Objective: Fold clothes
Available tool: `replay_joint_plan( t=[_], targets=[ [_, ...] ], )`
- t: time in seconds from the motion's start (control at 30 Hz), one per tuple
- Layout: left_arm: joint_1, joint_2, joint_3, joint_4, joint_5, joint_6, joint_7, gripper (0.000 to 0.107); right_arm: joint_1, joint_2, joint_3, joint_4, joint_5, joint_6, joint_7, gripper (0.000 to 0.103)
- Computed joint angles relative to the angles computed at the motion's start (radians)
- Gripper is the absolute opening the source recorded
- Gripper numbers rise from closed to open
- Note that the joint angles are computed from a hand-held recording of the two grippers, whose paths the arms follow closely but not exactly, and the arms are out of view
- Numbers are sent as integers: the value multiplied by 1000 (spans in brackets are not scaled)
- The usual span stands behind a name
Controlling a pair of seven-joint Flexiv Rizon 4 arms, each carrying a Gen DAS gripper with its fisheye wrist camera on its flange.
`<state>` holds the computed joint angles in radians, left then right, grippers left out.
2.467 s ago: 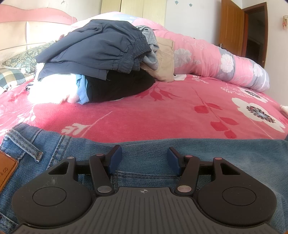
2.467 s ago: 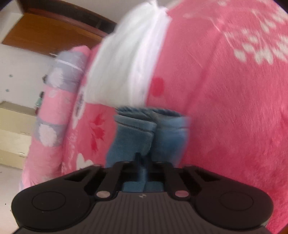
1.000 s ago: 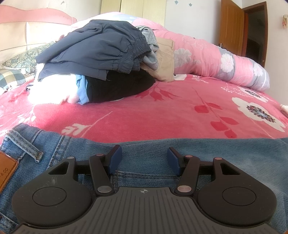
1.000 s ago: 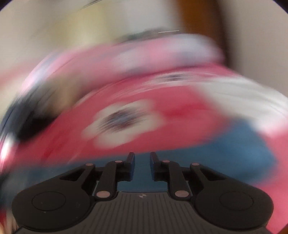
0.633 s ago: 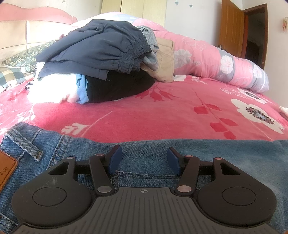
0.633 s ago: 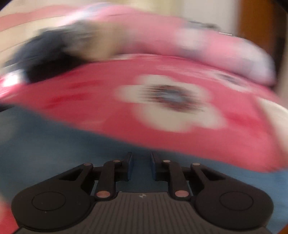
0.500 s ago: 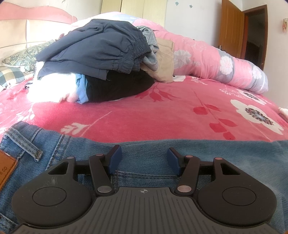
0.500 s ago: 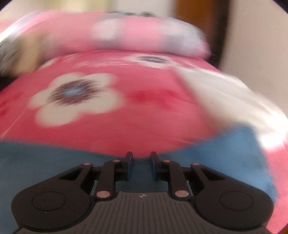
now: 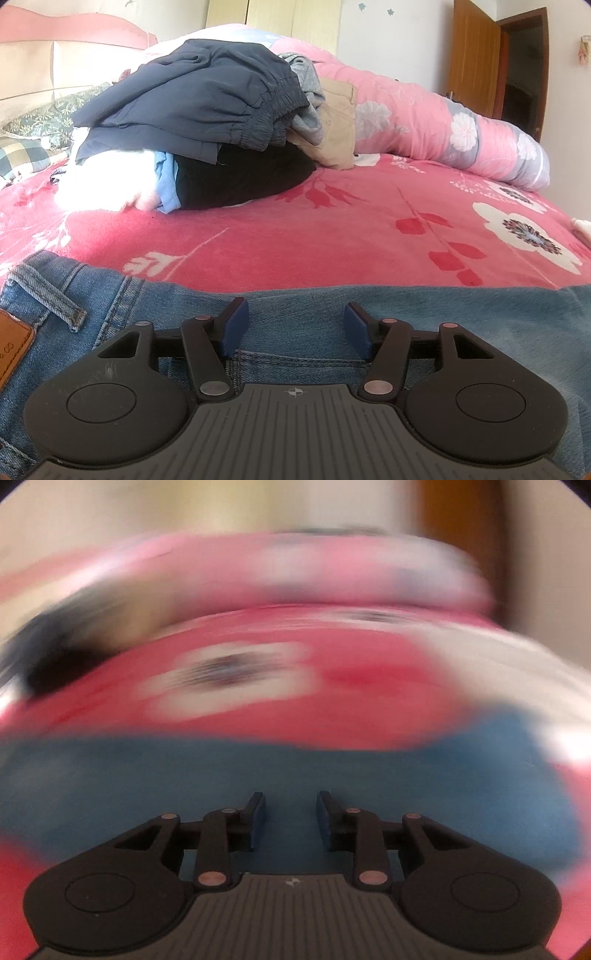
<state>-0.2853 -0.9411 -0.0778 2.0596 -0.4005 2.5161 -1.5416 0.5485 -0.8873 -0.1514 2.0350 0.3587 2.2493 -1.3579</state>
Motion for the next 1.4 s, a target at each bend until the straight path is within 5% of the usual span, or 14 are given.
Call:
replay_joint_plan(
  t=[0.03, 0.07, 0.2, 0.33, 0.43, 0.53, 0.63, 0.8, 0.87, 0.97, 1.07, 1.2, 1.3, 1.4],
  targets=[
    [-1, 0, 1, 0, -1, -1, 1, 58, -49, 2, 6, -8, 25, -8, 44, 5],
    [-2, 1, 1, 0, -3, -2, 2, 58, -96, 4, 7, -19, 47, -24, 91, 0],
    [-7, 1, 3, 0, -10, -4, 7, 58, -94, -3, -5, -21, 196, 114, 136, 5],
    [-7, 2, 3, 0, -11, -4, 8, 58, -160, 8, 102, 61, -8, 262, 184, 7],
    [-9, 3, 3, 0, -14, -7, 11, 58, -88, -11, 39, 29, 32, 136, 65, 18],
    [-7, 4, 3, 0, -12, -9, 11, 58, -140, -12, 46, 22, 123, 90, 171, 0],
    [-6, 4, 3, 1, -9, -8, 9, 58, -10, 28, -60, 20, 367, 54, 176, 5],
    [-2, 3, 1, 1, -5, -8, 5, 59, 221, 111, -102, 80, 404, 101, -18, 5],
    [-1, 3, 1, 1, -3, -8, 3, 59, 303, 133, -78, 70, 351, 136, -148, 5],
    [-6, 3, 3, 0, -8, -7, 6, 59, 267, 157, 70, 71, 17, 204, -205, 6],
    [-1, 3, 1, 2, 0, -5, 0, 59, 337, 108, 118, -77, -117, 103, -319, 7],
    [16, 4, -6, 5, 26, -2, -17, 59, 459, -10, 46, -314, -157, -181, -359, 9],
    [40, 1, -14, 8, 68, 8, -41, 61, 519, -30, -59, -310, -121, -327, -300, 9],
    [86, -7, -33, 11, 148, 30, -90, 65, 425, 6, 0, -159, -128, -201, -205, 8]
  ],
)
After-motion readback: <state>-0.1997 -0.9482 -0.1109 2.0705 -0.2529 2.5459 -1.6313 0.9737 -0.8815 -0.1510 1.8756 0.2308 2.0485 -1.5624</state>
